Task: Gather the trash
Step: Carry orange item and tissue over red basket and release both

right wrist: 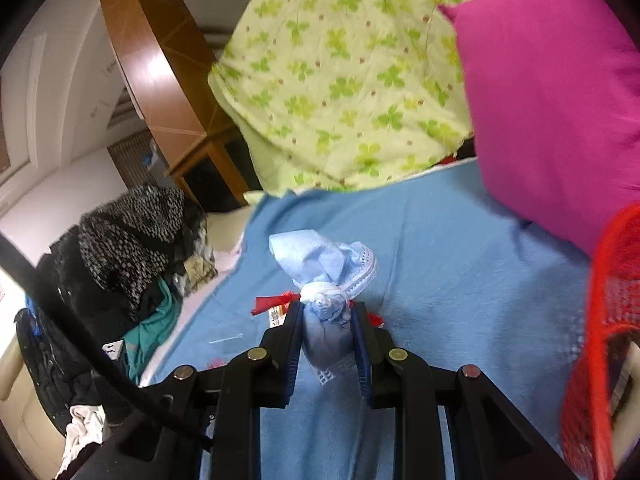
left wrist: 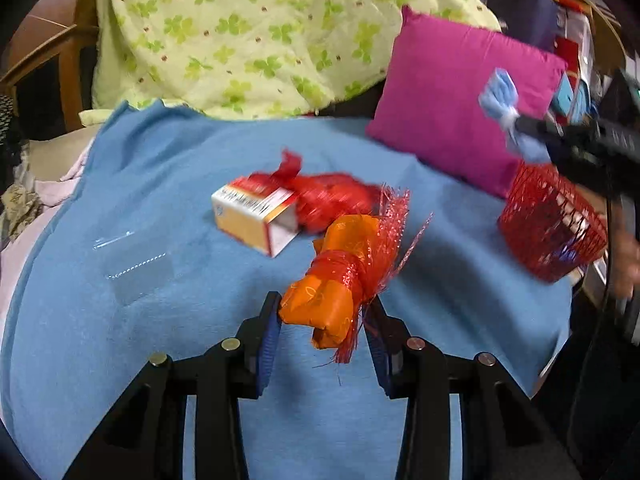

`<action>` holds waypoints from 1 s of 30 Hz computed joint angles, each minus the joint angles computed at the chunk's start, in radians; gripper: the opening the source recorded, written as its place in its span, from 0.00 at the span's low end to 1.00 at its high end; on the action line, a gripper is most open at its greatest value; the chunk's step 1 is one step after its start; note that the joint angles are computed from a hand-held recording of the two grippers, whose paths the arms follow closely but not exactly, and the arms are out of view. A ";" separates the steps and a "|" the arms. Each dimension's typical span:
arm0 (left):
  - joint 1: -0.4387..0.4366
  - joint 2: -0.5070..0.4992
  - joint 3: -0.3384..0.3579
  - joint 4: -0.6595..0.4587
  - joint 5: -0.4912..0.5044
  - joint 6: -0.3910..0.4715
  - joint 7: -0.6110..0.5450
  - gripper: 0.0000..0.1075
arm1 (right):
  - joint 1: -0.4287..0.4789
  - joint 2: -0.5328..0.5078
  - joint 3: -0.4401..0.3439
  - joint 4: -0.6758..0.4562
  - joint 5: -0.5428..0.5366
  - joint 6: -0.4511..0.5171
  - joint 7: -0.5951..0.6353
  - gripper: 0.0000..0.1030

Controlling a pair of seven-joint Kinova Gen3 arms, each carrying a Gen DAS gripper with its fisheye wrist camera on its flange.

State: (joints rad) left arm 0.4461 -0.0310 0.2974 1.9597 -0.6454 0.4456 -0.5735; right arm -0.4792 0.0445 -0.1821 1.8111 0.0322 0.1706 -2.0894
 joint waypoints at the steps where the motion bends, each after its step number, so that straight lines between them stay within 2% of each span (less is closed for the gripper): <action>1: 0.008 0.001 0.024 -0.022 -0.027 0.041 0.041 0.40 | -0.017 -0.023 0.016 0.025 0.034 -0.008 -0.041 0.25; 3: 0.043 0.007 0.068 -0.072 -0.096 0.122 0.122 0.40 | -0.003 -0.071 -0.001 0.069 0.096 -0.015 -0.120 0.25; 6: 0.147 0.045 0.063 -0.161 -0.199 0.244 0.229 0.40 | 0.045 -0.146 -0.045 0.111 0.118 0.013 -0.148 0.25; 8: 0.240 0.075 0.025 -0.235 -0.233 0.325 0.246 0.40 | 0.091 -0.199 -0.088 0.127 0.132 0.049 -0.155 0.25; 10: 0.322 0.107 -0.008 -0.315 -0.251 0.407 0.243 0.40 | 0.108 -0.254 -0.088 0.142 0.108 0.082 -0.138 0.25; 15: 0.355 0.197 0.073 -0.502 -0.315 0.574 0.229 0.40 | 0.141 -0.371 -0.065 0.169 0.038 0.129 -0.077 0.25; 17: 0.410 0.229 0.060 -0.563 -0.349 0.627 0.210 0.40 | 0.156 -0.412 -0.055 0.178 0.014 0.139 -0.055 0.25; 25: 0.553 0.335 -0.013 -0.759 -0.396 0.722 0.089 0.40 | 0.197 -0.511 -0.002 0.219 -0.068 0.165 0.014 0.25; 30: 0.611 0.385 -0.062 -0.851 -0.385 0.739 0.011 0.40 | 0.202 -0.539 0.029 0.243 -0.106 0.150 0.045 0.25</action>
State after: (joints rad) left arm 1.0571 0.3536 0.2356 1.1090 -1.0300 1.1850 -0.5623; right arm -0.2768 -0.4947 -0.1535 2.0539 -0.0736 0.3203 -2.0442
